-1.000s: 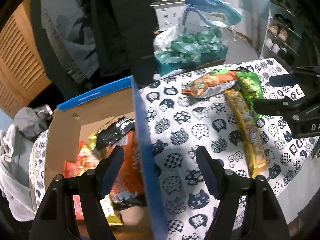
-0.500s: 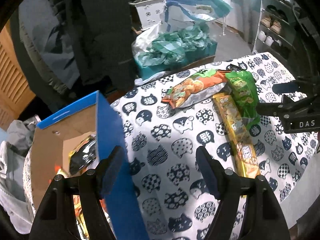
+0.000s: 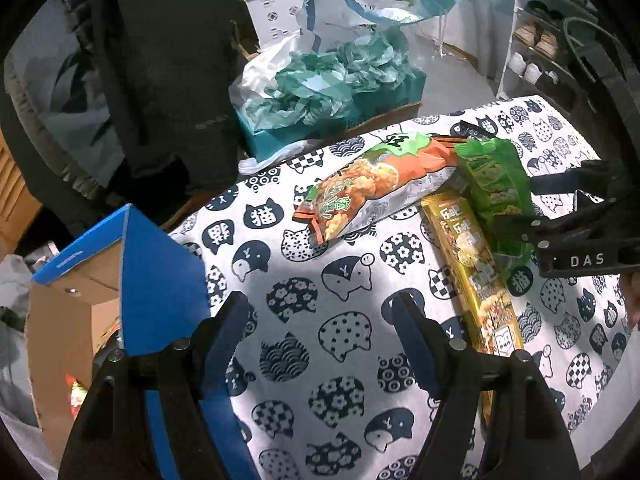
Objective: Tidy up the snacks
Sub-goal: 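Grasp a gold bar with the left tool while the right tool grasps a green bag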
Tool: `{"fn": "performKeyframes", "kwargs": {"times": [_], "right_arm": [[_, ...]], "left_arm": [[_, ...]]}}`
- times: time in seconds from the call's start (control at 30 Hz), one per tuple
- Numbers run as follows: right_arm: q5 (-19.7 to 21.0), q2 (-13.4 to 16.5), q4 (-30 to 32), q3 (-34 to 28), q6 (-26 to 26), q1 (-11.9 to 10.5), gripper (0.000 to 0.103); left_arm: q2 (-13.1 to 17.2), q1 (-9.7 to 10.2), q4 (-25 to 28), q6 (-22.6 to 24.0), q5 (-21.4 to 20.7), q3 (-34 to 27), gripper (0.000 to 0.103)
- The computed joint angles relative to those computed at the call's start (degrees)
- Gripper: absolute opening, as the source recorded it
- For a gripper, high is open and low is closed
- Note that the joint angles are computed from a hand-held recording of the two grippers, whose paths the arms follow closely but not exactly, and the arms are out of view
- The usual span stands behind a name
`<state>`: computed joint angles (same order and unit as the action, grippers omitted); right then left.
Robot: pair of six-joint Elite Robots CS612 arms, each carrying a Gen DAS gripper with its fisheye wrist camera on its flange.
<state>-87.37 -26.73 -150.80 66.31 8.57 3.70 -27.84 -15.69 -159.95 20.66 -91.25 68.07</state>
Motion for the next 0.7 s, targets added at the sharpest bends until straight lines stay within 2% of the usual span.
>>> {"fn": "performKeyframes", "kwargs": {"times": [0.23,0.27,0.3,0.4,0.43,0.6,0.7], "right_arm": [[0.39,1.64,1.22,-1.93,-0.86,-0.13,0.079],[0.37,1.74,1.35,-2.03,-1.00,-0.13,0.075],[0.97,1.80,1.65,-2.12,-1.44,-0.21,0.063],[1.88,1.59,2.12,-1.90,-2.39,-0.30,0.038],[1.83,1.53,2.04,-1.82,-2.60,-0.25,0.036],[1.01,0.11,1.89,-0.02,-3.50,-0.28,0.034],[0.62,-1.06,2.60,1.23,-4.05,-0.37,0.034]], "left_arm": [[1.66,-0.15,1.85,-0.14,0.14,-2.16,0.076],[1.81,-0.18,2.38,-0.30,0.23,-2.40,0.076],[1.90,-0.19,2.79,-0.42,0.12,-2.58,0.076],[1.91,-0.27,3.01,-0.30,-0.19,-2.52,0.076],[1.84,-0.31,3.02,-0.34,-0.31,-2.41,0.076],[1.31,-0.59,4.41,-1.19,-2.57,-2.02,0.076],[0.83,-0.99,5.19,-1.68,-4.47,-1.39,0.080]]}}
